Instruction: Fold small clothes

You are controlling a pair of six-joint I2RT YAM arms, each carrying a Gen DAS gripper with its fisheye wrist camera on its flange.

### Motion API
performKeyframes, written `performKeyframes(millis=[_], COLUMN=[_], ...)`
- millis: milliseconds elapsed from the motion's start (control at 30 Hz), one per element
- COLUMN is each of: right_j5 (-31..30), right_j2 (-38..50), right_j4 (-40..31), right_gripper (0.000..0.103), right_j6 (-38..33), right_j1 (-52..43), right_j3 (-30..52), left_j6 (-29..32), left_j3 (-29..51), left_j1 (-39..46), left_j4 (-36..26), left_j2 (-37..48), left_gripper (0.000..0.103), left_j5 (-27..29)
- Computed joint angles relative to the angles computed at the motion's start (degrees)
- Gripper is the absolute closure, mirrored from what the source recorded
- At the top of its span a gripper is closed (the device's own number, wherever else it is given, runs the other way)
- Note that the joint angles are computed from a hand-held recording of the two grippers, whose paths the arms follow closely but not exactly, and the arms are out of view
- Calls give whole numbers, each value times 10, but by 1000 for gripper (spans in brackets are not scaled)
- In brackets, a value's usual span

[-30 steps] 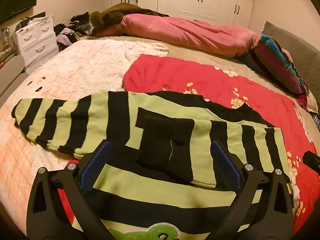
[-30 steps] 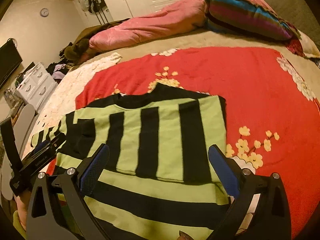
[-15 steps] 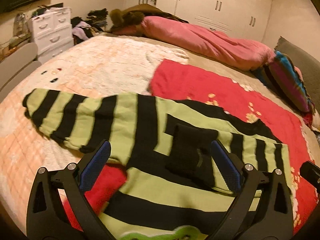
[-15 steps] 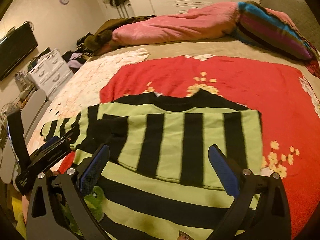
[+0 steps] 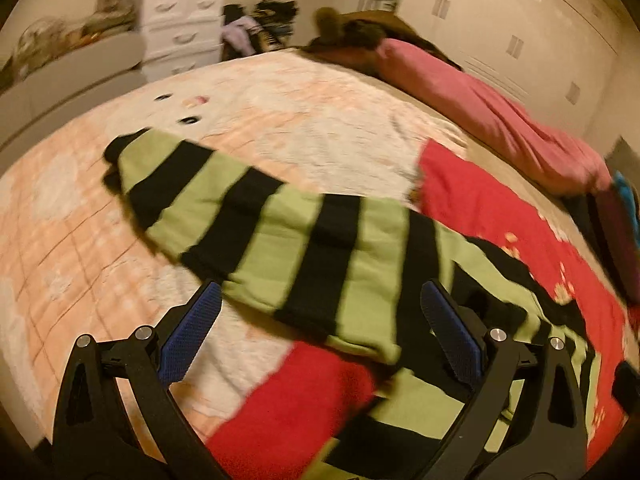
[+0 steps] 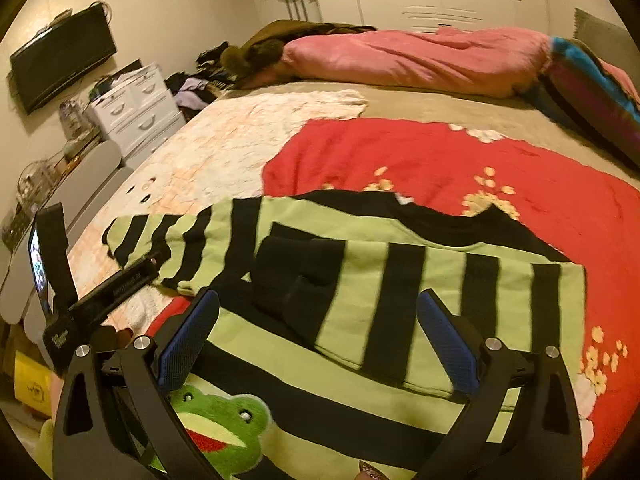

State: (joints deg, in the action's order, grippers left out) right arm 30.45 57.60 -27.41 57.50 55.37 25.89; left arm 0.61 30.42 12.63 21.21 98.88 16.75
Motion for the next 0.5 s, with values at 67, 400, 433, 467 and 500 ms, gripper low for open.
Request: performKeyframes(millis=[67, 400, 433, 467, 500], right_j5=[-13, -52, -53, -54, -54], right_j2=[35, 187, 199, 208, 217], right_j4=[32, 144, 149, 153, 157], right_gripper=[4, 4, 4, 4, 4], right_j6=[-15, -43, -42, -41, -39], right_j1=[-2, 34, 40, 45, 50], right_j3=[7, 49, 52, 55, 57], left_j6=[1, -6, -11, -14, -16], left_j3=[15, 142, 167, 176, 187], left_j1=[27, 159, 174, 181, 188], left_j4=[-2, -59, -75, -74, -73], left_j2=[16, 128, 148, 157, 168], left_gripper=[10, 10, 10, 10, 10], left_j5=[12, 68, 77, 77, 76])
